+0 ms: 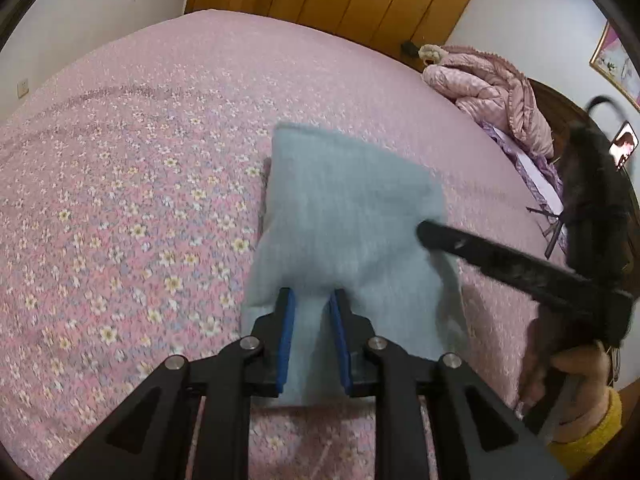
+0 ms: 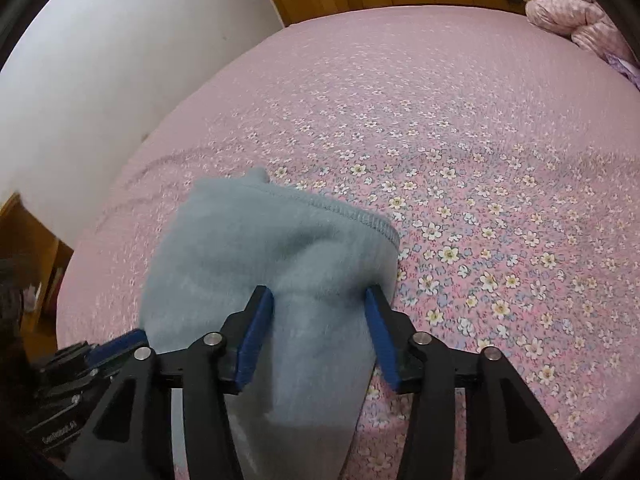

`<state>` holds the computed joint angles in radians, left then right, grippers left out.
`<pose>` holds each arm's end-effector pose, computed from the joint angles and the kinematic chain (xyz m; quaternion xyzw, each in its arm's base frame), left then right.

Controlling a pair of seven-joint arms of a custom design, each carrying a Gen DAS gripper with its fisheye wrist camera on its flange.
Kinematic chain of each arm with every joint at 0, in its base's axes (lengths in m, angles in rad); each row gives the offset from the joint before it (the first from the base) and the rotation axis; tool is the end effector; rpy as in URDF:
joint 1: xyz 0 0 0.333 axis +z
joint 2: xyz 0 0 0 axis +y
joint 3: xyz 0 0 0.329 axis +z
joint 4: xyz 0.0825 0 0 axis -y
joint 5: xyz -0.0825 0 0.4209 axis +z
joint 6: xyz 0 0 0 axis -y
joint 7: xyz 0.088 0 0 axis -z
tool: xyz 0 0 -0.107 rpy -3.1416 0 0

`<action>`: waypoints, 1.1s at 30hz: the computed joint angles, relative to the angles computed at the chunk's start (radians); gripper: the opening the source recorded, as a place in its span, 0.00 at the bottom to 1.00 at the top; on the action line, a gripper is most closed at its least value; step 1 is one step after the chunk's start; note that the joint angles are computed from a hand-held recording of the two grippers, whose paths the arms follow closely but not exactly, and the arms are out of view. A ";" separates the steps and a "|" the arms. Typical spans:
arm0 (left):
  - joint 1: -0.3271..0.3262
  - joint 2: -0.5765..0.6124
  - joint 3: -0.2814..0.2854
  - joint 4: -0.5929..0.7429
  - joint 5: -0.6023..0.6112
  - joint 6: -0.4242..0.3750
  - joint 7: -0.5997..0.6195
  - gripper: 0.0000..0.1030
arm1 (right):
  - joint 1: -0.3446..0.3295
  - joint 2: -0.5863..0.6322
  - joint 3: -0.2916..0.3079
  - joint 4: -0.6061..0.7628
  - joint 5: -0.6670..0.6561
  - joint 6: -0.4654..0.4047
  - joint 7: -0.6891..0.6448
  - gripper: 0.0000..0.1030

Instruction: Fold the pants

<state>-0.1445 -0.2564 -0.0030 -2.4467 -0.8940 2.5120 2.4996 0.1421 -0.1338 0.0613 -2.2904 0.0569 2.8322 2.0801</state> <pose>0.4980 -0.0676 0.4188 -0.5127 0.7887 -0.3388 0.0154 0.5584 0.1131 0.4775 -0.5401 0.7735 -0.1258 0.3067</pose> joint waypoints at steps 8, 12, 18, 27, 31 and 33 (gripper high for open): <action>0.006 -0.004 -0.007 0.006 0.027 -0.009 -0.027 0.21 | -0.021 -0.087 0.027 -0.040 -0.050 -0.023 0.068 0.48; 0.007 -0.047 -0.005 -0.023 0.072 -0.001 -0.056 0.22 | -0.048 -0.181 0.074 -0.098 -0.108 -0.032 0.120 0.48; -0.014 -0.133 0.019 -0.085 0.133 0.019 -0.080 0.44 | -0.031 -0.287 0.095 -0.166 -0.073 -0.071 0.114 0.48; -0.052 -0.258 0.068 -0.162 0.223 0.019 -0.151 0.57 | -0.028 -0.422 0.157 -0.231 -0.078 -0.154 0.155 0.58; -0.068 -0.320 0.088 -0.202 0.269 0.027 -0.179 0.68 | -0.024 -0.445 0.174 -0.249 -0.090 -0.173 0.169 0.61; -0.074 -0.344 0.095 -0.219 0.293 0.025 -0.196 0.71 | -0.016 -0.461 0.180 -0.260 -0.092 -0.191 0.174 0.62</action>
